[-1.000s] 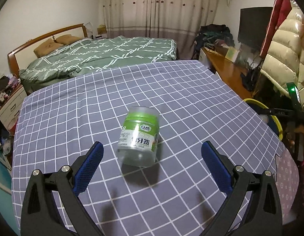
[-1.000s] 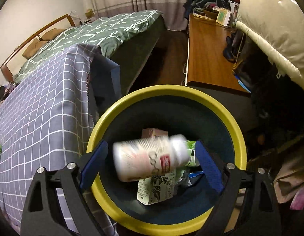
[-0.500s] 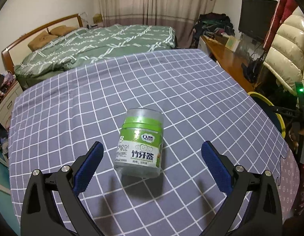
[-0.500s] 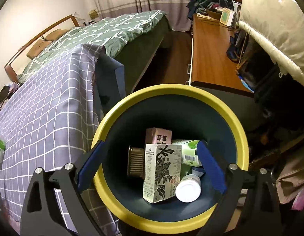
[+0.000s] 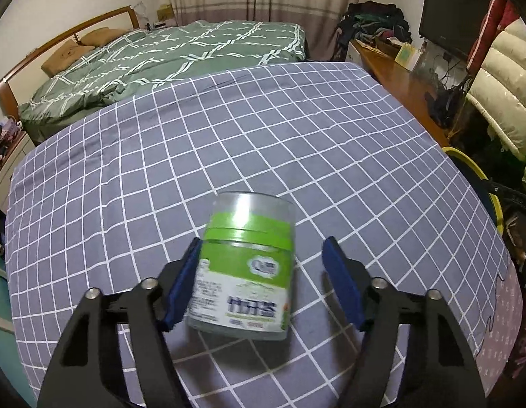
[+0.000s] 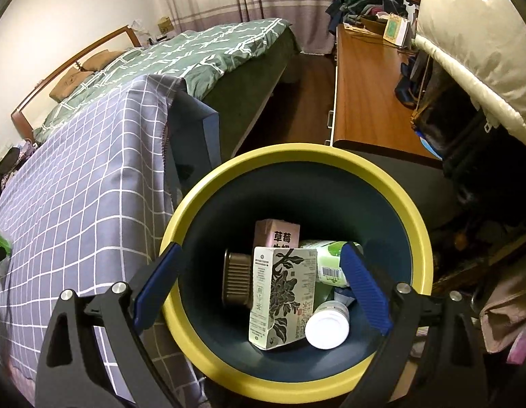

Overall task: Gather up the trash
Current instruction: 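Grasp the green-capped jar with the left tool and lift it, then carry the green jar with the left tool over the bin and drop it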

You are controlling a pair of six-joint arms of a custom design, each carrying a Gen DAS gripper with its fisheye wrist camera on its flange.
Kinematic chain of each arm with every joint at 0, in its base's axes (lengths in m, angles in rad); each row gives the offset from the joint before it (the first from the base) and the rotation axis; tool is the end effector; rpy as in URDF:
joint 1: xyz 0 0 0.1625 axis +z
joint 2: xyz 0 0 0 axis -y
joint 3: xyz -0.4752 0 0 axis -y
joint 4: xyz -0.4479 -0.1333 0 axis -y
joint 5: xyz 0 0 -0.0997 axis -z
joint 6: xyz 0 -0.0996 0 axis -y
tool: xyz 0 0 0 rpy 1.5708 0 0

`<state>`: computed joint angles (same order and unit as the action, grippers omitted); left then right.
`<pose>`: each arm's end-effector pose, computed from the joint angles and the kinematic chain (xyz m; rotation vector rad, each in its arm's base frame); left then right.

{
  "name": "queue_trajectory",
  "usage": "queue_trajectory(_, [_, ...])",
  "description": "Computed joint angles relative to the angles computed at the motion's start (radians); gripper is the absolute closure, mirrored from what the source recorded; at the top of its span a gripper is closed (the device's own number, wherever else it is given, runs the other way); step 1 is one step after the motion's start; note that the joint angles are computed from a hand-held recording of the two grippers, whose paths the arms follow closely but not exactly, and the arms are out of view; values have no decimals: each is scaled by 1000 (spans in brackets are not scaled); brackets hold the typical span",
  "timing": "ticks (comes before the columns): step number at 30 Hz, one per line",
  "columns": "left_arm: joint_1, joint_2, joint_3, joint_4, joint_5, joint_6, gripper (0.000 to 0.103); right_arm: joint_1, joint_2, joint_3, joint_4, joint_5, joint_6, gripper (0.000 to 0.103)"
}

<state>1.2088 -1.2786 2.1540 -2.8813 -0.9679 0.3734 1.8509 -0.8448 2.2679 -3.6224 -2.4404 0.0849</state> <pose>-0.0169 -0.5805 0.2413 0.7342 2.3813 -0.5451 0.1931 -0.4645 0.0815 -0.1183 -2.2640 0.9055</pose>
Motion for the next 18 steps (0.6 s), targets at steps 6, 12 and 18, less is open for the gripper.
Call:
queue_trajectory(6, [-9,8,-6,29,7,-9,50,8,-7,14,-20,3,-11,14])
queue_trajectory(12, [-63,13,18,42,-9,-23,51,30,-20,40,-64,-16,-25,14])
queue_trajectory(18, [-155,52,22,67,-85,-39,51,47,-50,98,-131,-34,-37,14])
